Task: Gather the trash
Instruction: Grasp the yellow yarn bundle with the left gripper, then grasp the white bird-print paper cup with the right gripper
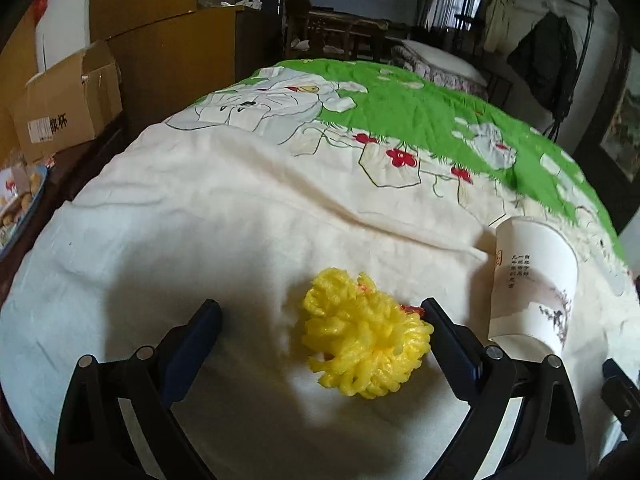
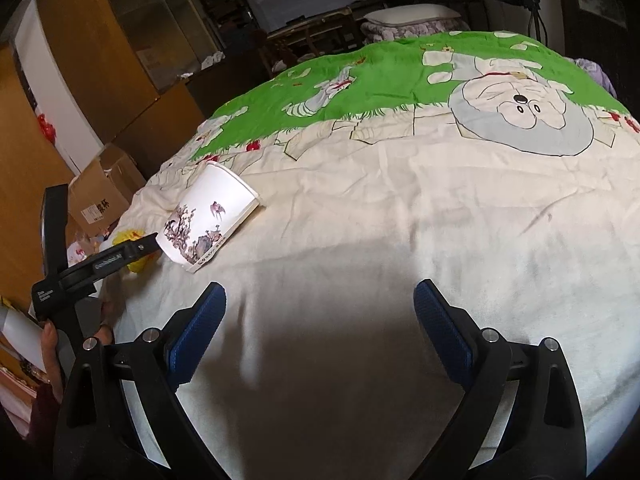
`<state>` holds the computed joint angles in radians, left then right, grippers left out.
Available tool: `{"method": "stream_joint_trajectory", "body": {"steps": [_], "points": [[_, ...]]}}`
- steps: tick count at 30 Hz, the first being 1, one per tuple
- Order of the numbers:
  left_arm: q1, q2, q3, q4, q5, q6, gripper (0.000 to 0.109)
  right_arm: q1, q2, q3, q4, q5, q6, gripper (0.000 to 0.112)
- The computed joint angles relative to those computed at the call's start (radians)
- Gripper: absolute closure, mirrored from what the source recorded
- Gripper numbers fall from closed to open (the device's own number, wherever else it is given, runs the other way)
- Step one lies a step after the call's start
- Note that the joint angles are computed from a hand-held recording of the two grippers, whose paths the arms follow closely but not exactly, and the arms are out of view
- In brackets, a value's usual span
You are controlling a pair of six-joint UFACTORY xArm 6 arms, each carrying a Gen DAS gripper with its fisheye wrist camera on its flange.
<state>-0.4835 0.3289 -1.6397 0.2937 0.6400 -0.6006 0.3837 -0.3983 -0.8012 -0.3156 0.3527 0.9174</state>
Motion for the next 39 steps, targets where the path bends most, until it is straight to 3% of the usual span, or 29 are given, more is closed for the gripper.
{"method": "stream_joint_trajectory", "body": {"steps": [4,8,11,16,18,22,28,30,32,36,39], "points": [[0.003,-0.028,0.044,0.040,-0.046,-0.057,0.016,0.000,0.003,-0.002,-0.002,0.003,0.001,0.020],[0.008,-0.063,0.109,-0.017,-0.134,-0.009,0.048,0.000,0.003,-0.003,0.000,0.001,-0.001,0.020],[0.010,-0.084,0.151,-0.094,-0.202,0.065,0.059,-0.001,0.003,-0.002,0.001,-0.001,0.000,0.020],[0.011,-0.098,0.174,-0.058,-0.232,0.025,0.060,0.000,0.004,-0.005,-0.017,0.008,0.013,0.020],[0.019,-0.109,0.190,-0.035,-0.251,-0.018,0.060,0.013,0.009,-0.029,-0.093,0.058,0.069,0.020],[0.036,-0.120,0.212,-0.088,-0.281,-0.030,0.060,0.048,0.052,-0.087,-0.158,0.076,0.099,0.020],[0.048,-0.116,0.221,-0.239,-0.301,0.056,0.060,0.126,0.256,-0.311,-0.061,0.118,-0.067,0.020],[0.049,-0.117,0.223,-0.256,-0.306,0.070,0.060,0.140,0.323,-0.398,-0.055,0.177,-0.109,0.020],[0.049,-0.118,0.226,-0.269,-0.311,0.078,0.060,0.134,0.365,-0.473,-0.128,0.284,-0.047,0.020],[0.049,-0.119,0.232,-0.296,-0.321,0.097,0.060,0.050,0.258,-0.374,-0.230,0.342,0.202,0.021],[0.047,-0.117,0.231,-0.322,-0.324,0.122,0.060,-0.001,0.166,-0.258,-0.168,0.252,0.203,0.021]]}}
